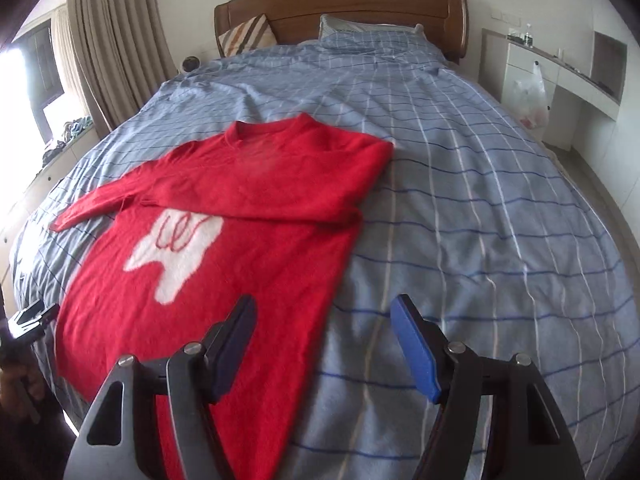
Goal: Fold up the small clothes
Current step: 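Grasp the other sleeve cuff with the left gripper and fold it across the body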
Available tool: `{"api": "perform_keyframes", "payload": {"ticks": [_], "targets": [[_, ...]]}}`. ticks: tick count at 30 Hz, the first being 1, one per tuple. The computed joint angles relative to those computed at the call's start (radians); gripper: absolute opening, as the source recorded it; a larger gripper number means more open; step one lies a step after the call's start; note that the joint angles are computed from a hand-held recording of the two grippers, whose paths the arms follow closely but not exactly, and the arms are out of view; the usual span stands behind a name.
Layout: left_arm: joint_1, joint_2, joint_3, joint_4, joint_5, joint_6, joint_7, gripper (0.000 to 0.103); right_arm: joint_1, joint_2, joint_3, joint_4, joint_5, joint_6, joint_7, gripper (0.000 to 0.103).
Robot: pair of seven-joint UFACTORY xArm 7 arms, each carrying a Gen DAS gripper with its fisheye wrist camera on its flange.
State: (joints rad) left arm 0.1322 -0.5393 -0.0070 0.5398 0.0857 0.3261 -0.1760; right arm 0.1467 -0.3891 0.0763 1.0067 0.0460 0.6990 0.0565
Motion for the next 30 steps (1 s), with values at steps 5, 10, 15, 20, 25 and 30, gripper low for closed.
{"api": "perform_keyframes", "payload": {"ticks": [5, 10, 15, 20, 25, 30], "targets": [[0.03, -0.003, -0.035, -0.007, 0.04, -0.007, -0.025, 0.101, -0.065, -0.191, 0.029, -0.188, -0.089, -0.034, 0.081, 0.071], [-0.008, -0.014, -0.002, 0.011, 0.026, 0.049, 0.012, 0.101, -0.105, -0.291, 0.05, -0.321, -0.119, -0.11, 0.19, 0.073], [-0.091, 0.044, 0.113, 0.141, -0.077, 0.082, 0.18, 0.101, -0.085, -0.314, 0.022, -0.372, -0.076, -0.146, 0.243, 0.073], [-0.096, 0.288, 0.229, 0.458, -0.252, 0.159, 0.322, 0.101, -0.086, -0.329, 0.011, -0.401, -0.064, -0.178, 0.265, 0.073], [0.036, 0.597, 0.271, 0.831, -0.362, 0.355, 0.196, 0.1, -0.092, -0.346, 0.006, -0.417, -0.054, -0.196, 0.284, 0.073], [0.129, 0.741, 0.244, 0.989, -0.387, 0.455, 0.107, 0.097, -0.092, -0.343, 0.011, -0.417, -0.059, -0.198, 0.291, 0.073]]}}
